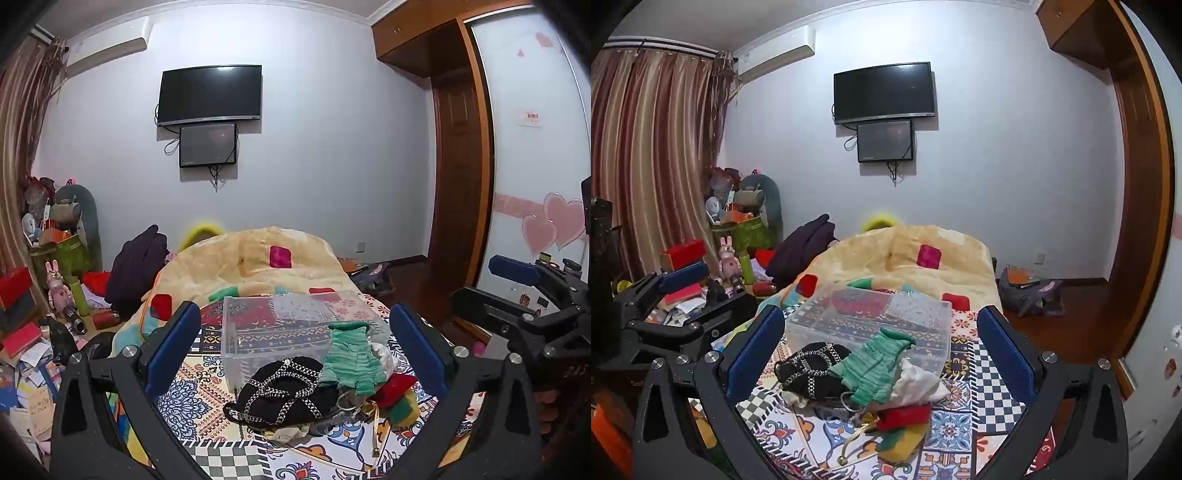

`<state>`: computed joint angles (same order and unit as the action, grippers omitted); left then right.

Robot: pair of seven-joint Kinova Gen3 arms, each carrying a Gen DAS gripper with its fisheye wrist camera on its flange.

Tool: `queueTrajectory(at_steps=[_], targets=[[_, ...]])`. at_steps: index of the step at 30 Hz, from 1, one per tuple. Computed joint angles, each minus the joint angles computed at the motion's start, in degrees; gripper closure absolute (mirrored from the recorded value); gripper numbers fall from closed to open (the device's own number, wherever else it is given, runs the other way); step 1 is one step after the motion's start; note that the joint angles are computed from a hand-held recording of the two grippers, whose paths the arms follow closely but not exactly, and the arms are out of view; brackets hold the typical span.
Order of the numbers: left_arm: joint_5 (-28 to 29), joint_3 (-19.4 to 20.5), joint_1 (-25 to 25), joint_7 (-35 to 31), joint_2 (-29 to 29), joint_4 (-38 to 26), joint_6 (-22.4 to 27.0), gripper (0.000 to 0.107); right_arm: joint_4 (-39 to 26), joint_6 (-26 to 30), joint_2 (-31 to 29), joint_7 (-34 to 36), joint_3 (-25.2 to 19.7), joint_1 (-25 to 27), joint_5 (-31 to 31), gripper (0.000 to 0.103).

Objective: Organize soft objects

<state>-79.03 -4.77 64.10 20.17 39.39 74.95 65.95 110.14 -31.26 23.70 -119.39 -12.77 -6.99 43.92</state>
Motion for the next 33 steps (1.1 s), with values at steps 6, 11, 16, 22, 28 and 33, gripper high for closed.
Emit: queueTrajectory(at_steps=[6,11,16,22,28,33], targets=[[-0.6,0.2,-0.3,1.8,-0.9,1.1,-0.7,0.004,0.6,-0.9,-0.2,0.6,0.4,-0.2,-1.1,0.000],[-0.9,0.5,-0.4,2.1,-1.0,1.3,-0.2,0.004,0.6,-0.9,-0.1,0.8,0.3,-0.2,-1.3,0.000],[-1.0,0.7,-0.7,2.2,-1.2,1.3,-0.3,0.004,0.6,-1.1,-0.2,0.8,0.3,-0.1,-1.3,0.000],[-1.6,0.8,-0.6,3.0,-1.2,2.1,-0.1,0.004,1.2,-2.1,-0.4,2.1,0.8,-0.5,-2.6,0.000],[-1.7,1.1,-0.7,3.0,-1.3,2.1,-0.1,0.004,1.7,-2.9,-0.5,2.5,0.9,-0.3,-3.1,0.000],[-1.8,1.1,-0.7,3.1,-1.4,2.2,-0.1,0.004,1.8,-3.2,-0.5,3.0,1.1,-0.5,-3.7,0.000]])
